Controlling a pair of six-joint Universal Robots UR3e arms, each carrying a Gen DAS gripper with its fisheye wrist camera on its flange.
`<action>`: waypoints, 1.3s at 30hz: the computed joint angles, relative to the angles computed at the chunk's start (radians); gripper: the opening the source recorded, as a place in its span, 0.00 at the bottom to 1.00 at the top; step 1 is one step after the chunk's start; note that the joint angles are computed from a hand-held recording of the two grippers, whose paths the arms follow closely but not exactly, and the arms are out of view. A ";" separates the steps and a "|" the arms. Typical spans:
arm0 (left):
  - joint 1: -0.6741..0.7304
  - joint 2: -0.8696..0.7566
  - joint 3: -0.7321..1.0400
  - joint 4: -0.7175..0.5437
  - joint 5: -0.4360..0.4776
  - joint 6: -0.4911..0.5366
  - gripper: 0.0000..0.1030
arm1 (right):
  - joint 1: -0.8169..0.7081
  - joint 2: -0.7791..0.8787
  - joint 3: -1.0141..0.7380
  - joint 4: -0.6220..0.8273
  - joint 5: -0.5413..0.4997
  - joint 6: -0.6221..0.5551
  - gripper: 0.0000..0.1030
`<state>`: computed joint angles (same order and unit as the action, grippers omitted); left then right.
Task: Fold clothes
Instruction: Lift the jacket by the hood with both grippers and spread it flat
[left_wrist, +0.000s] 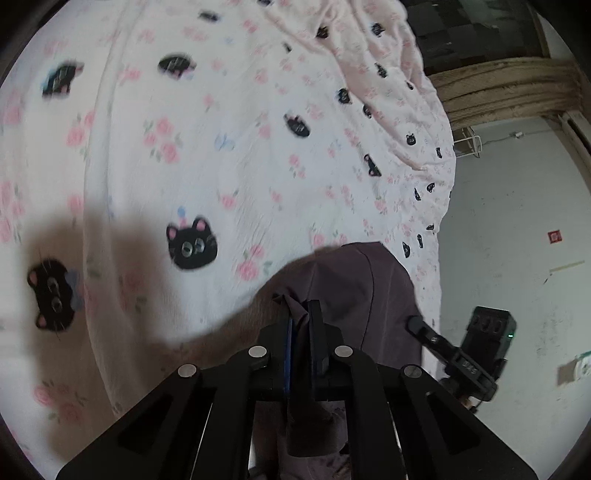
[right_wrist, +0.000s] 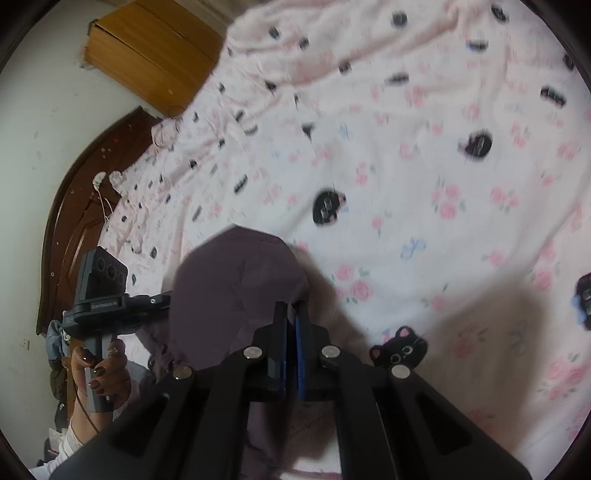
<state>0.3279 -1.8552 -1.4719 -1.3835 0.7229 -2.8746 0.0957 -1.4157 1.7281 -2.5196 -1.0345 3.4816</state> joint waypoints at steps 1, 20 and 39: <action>-0.006 0.008 -0.005 0.037 0.014 -0.013 0.05 | -0.002 -0.017 0.013 -0.010 -0.006 -0.003 0.04; 0.017 0.238 -0.229 0.348 0.115 -0.067 0.04 | 0.039 -0.171 0.111 -0.045 -0.208 0.001 0.32; -0.130 0.193 -0.354 0.519 0.204 -0.171 0.02 | 0.241 -0.061 0.021 0.087 -0.283 0.035 0.24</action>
<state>0.1980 -1.6626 -1.8259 -0.8640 0.9272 -3.0457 0.3369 -1.4768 1.7495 -2.4324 -1.3177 3.5161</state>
